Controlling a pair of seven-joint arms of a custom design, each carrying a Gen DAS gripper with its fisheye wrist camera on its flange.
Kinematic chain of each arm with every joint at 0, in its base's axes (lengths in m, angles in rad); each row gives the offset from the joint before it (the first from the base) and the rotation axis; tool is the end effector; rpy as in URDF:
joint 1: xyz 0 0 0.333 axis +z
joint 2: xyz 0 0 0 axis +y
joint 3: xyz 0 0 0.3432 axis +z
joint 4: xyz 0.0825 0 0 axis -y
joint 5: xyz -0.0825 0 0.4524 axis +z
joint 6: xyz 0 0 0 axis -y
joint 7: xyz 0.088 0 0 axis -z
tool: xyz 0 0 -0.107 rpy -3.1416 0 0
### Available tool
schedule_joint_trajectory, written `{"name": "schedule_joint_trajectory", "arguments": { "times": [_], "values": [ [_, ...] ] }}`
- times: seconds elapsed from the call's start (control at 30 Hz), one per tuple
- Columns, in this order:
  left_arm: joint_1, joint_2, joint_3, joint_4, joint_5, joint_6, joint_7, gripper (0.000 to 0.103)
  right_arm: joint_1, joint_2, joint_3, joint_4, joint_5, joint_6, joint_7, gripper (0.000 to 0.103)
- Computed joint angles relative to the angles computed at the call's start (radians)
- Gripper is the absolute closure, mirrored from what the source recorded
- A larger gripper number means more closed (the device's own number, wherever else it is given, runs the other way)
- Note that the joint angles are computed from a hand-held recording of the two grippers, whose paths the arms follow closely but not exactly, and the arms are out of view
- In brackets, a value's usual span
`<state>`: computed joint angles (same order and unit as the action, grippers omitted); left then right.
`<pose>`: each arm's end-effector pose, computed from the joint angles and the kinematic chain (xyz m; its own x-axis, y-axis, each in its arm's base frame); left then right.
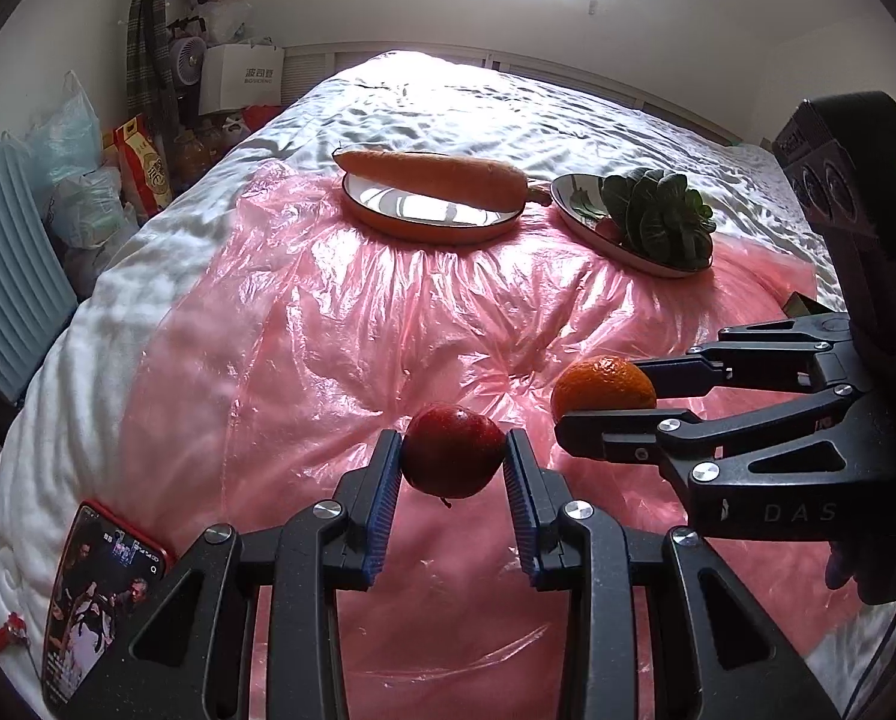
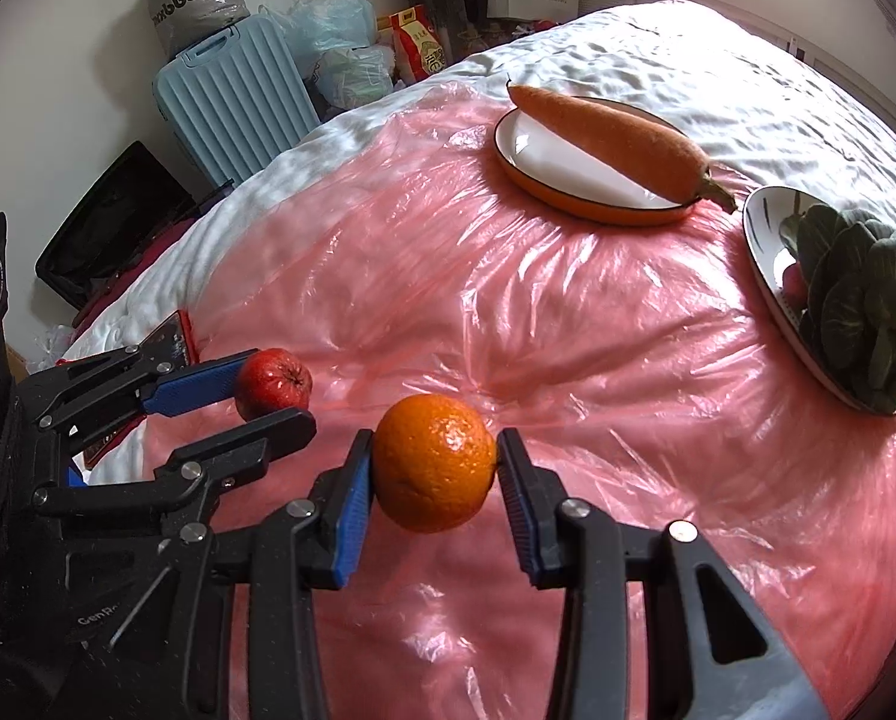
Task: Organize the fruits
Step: 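Carry the apple and orange over the green tray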
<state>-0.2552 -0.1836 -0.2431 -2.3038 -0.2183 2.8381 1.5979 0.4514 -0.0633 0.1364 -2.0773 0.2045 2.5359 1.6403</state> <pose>0.5163 -0.2735 0.4931 -0.3861 -0.9141 0.1235 -0.7301 0.2210 -0.6466 0.5284 0.3510 0.5118 0.4139 -0.8862 -0.2082 -0.8366 -0.2802 -0.4706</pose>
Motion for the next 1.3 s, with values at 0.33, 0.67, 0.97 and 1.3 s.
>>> {"name": "schedule_joint_trajectory", "arguments": {
  "times": [0.33, 0.67, 0.97, 1.3],
  "values": [
    [-0.116, -0.088, 0.028, -0.041, -0.199, -0.097, 0.237, 0.073, 0.022, -0.215, -0.017, -0.177, 0.004, -0.108, 0.101, 0.059],
    [-0.219, -0.155, 0.019, -0.044, -0.345, -0.230, 0.424, 0.073, 0.046, -0.476, -0.041, -0.354, -0.016, -0.262, 0.242, 0.059],
    [-0.287, -0.144, -0.013, 0.008, -0.431, -0.339, 0.540, 0.073, 0.029, -0.725, -0.056, -0.483, -0.066, -0.437, 0.379, 0.059],
    [-0.349, -0.061, -0.073, 0.121, -0.492, -0.400, 0.678, 0.073, -0.046, -1.020, -0.070, -0.565, -0.170, -0.729, 0.497, 0.059]
  ]
}}
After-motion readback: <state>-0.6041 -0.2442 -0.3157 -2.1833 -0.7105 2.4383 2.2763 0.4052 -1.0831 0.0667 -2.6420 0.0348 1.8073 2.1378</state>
